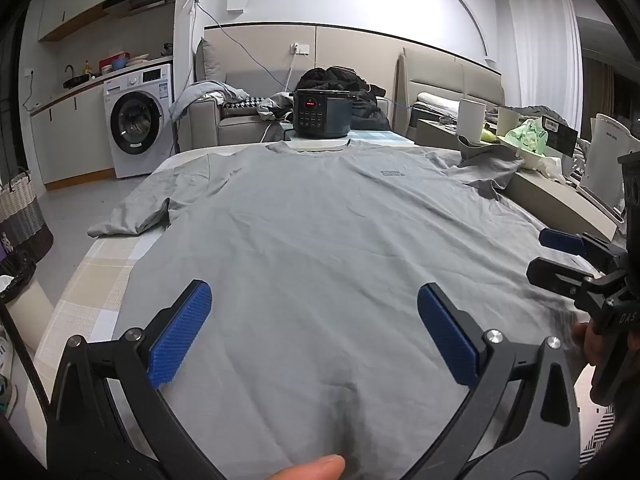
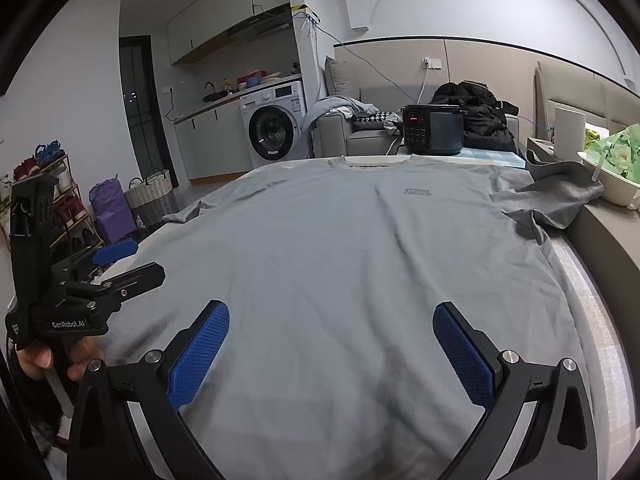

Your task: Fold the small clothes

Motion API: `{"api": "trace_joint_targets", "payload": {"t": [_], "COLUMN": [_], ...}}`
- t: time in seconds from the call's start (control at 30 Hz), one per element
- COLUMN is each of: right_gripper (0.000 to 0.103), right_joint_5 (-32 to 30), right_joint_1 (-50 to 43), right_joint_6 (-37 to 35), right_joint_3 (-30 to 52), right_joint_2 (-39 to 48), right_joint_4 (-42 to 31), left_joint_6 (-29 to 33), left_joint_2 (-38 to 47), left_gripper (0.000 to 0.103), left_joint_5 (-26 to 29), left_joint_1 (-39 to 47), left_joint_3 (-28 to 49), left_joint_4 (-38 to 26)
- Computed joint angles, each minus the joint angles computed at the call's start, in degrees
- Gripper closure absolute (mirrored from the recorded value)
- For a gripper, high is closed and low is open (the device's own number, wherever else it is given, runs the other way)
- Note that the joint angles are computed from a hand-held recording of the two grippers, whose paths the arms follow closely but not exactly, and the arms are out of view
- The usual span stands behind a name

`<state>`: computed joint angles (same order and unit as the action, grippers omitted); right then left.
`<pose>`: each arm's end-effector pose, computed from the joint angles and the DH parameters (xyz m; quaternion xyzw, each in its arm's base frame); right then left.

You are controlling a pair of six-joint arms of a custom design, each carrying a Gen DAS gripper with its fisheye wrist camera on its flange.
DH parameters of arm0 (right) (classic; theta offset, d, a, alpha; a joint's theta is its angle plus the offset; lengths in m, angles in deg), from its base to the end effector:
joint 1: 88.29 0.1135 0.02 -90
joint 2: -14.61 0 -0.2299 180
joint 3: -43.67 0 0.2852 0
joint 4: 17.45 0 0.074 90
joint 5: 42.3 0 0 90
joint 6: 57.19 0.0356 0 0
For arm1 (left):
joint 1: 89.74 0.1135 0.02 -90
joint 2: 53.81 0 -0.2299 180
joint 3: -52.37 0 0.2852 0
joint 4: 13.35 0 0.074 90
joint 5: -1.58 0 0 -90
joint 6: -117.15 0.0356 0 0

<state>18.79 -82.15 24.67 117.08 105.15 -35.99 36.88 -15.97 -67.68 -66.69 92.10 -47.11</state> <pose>0.3761 0.0578 0.1981 -0.2202 0.8407 0.2143 0.4459 0.2024 0.0724 0.2073 -0.0129 0.8641 -0.0161 0.5028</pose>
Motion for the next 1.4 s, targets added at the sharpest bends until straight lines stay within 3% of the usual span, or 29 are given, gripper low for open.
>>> {"api": "trace_joint_targets", "payload": {"t": [1.4], "right_gripper": [0.000], "right_joint_5": [0.9], "right_joint_1": [1.0], "right_joint_6": [0.3], "right_joint_3": [-2.0], "right_joint_2": [-1.6], "right_joint_4": [1.4], "left_joint_6": [-0.2], "left_joint_2": [-0.5], "left_gripper": [0.001], "left_joint_5": [-0.9], "left_joint_1": [-0.8], "left_joint_3": [-0.1], "left_joint_4": [-0.2]}}
